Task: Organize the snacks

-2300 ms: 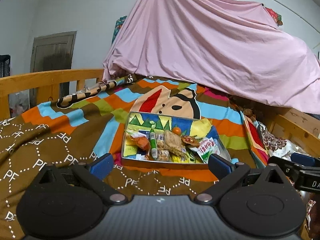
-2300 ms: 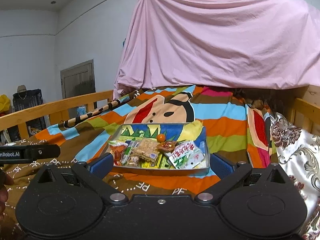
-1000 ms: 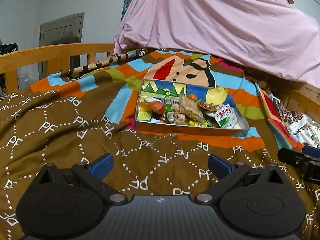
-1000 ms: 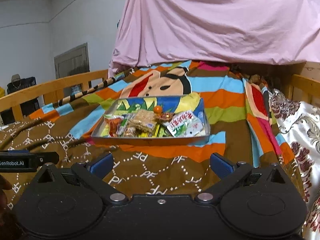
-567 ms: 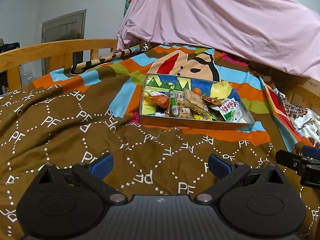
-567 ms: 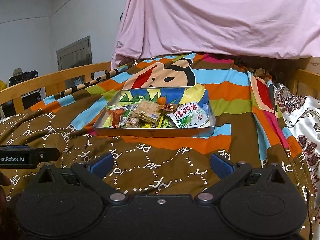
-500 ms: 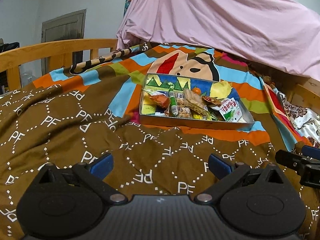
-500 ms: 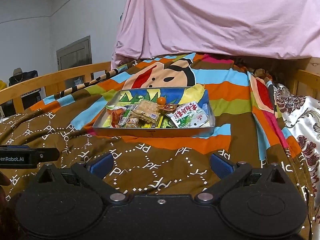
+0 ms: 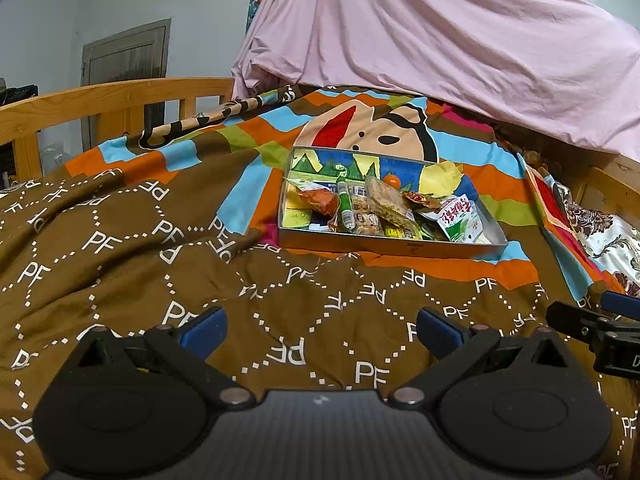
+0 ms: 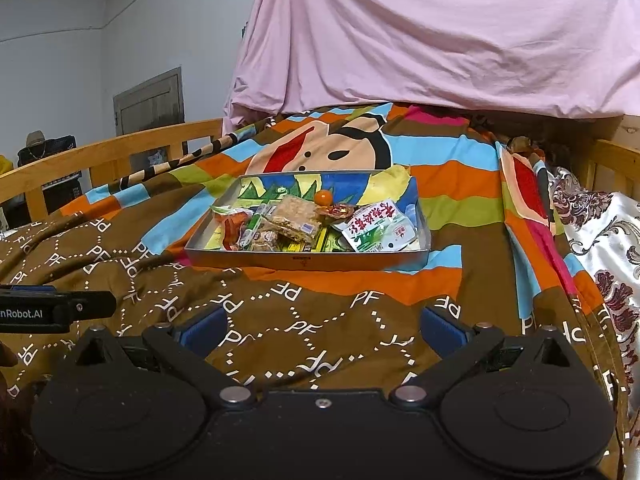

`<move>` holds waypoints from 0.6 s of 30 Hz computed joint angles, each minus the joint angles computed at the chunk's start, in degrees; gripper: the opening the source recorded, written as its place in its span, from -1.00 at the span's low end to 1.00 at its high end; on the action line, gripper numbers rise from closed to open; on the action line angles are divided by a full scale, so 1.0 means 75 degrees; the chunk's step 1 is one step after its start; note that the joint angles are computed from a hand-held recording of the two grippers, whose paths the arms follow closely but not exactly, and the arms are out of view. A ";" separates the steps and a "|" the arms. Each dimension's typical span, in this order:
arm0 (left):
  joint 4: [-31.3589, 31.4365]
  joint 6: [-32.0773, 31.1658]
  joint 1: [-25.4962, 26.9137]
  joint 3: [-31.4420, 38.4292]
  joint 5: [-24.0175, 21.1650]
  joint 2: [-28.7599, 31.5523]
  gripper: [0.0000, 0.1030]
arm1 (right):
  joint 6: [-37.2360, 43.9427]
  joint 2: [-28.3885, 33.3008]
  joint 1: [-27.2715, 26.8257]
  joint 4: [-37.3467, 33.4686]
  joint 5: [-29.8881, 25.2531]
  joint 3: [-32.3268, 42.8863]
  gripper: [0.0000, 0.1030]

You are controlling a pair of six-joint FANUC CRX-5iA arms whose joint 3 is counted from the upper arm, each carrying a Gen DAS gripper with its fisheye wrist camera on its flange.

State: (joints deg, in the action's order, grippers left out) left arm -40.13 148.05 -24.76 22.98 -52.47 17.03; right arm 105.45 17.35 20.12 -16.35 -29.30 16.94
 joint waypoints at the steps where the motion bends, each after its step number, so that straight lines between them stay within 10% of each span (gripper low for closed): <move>1: 0.0005 -0.0001 0.0002 -0.0004 -0.0001 -0.0001 0.99 | 0.0002 0.0003 -0.0005 -0.0003 -0.0010 0.0005 0.99; 18: 0.0000 -0.0002 0.0005 -0.0027 0.0011 -0.0010 0.99 | 0.0053 0.0012 0.0009 -0.0015 -0.0025 -0.0015 0.99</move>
